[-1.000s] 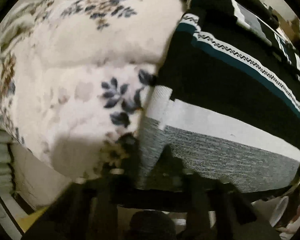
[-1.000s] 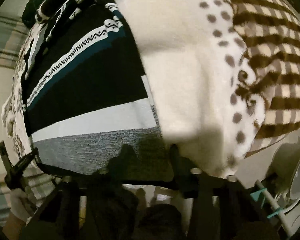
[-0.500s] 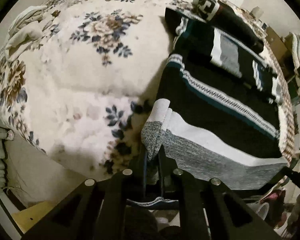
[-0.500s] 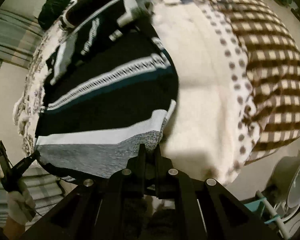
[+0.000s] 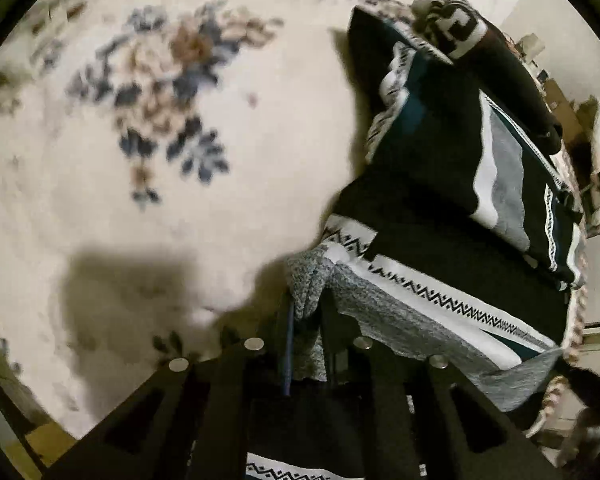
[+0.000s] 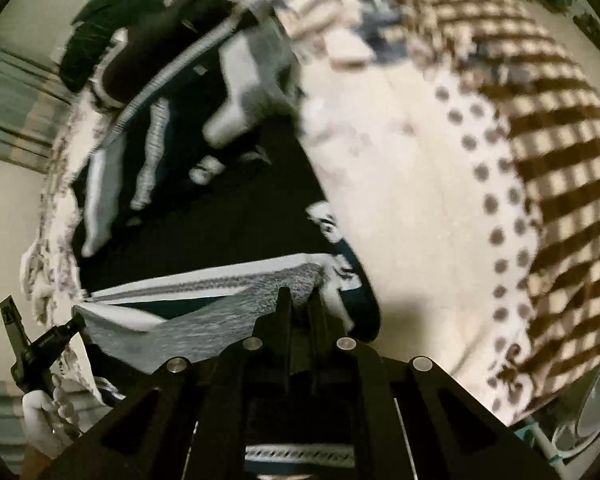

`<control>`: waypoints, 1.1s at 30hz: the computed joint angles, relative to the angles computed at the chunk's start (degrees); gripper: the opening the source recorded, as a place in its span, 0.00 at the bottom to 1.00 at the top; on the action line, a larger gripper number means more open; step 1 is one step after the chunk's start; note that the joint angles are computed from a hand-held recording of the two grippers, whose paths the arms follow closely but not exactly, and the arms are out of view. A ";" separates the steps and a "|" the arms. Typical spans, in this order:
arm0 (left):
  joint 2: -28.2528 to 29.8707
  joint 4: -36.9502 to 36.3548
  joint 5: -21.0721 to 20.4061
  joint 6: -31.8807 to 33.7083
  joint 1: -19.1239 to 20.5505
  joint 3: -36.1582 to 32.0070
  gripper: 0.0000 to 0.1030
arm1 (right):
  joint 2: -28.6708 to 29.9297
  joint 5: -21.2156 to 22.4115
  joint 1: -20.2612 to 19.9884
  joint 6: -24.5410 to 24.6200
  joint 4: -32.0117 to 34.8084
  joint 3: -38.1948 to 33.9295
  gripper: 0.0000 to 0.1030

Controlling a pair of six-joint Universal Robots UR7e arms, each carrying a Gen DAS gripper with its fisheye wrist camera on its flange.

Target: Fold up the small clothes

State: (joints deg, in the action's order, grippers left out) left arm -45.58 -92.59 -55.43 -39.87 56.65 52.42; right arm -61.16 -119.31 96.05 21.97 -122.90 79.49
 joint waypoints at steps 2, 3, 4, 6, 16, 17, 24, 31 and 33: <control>-2.78 -2.07 -2.03 -0.66 0.27 2.81 0.37 | -0.18 2.39 -1.14 0.84 1.49 -0.07 0.13; -3.97 -2.93 -2.50 -0.79 0.24 4.15 0.47 | -0.82 3.70 -1.53 1.26 1.93 0.31 0.16; -5.64 -3.61 -2.84 -1.26 0.07 5.93 0.58 | -1.83 4.52 -1.59 1.47 1.89 1.07 0.29; -9.13 -4.32 -2.96 -2.29 -0.46 9.73 0.61 | -4.12 5.57 -1.46 1.93 1.01 3.32 0.50; -16.53 -2.23 -5.98 -3.85 -0.10 21.01 0.61 | -12.30 6.79 -1.76 5.87 5.05 16.53 0.51; -16.43 -1.70 -6.30 -3.49 0.08 21.34 0.61 | -12.78 6.51 -1.91 5.98 4.82 17.60 0.51; -15.63 -0.93 -3.02 -2.43 -1.12 22.32 0.45 | -12.65 6.80 -1.74 6.17 1.02 20.79 0.51; -16.92 -1.86 -0.44 -2.19 -3.73 24.16 0.06 | -12.36 7.64 -1.60 8.00 -0.57 22.14 0.33; -17.36 -1.79 -0.10 -3.04 -4.48 24.46 0.06 | -13.32 6.81 -1.45 8.35 -1.51 22.99 0.20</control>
State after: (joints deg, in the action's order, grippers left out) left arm -62.94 -94.37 -55.53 -42.91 52.17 76.87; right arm -74.48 -112.50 94.60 30.32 -124.41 102.48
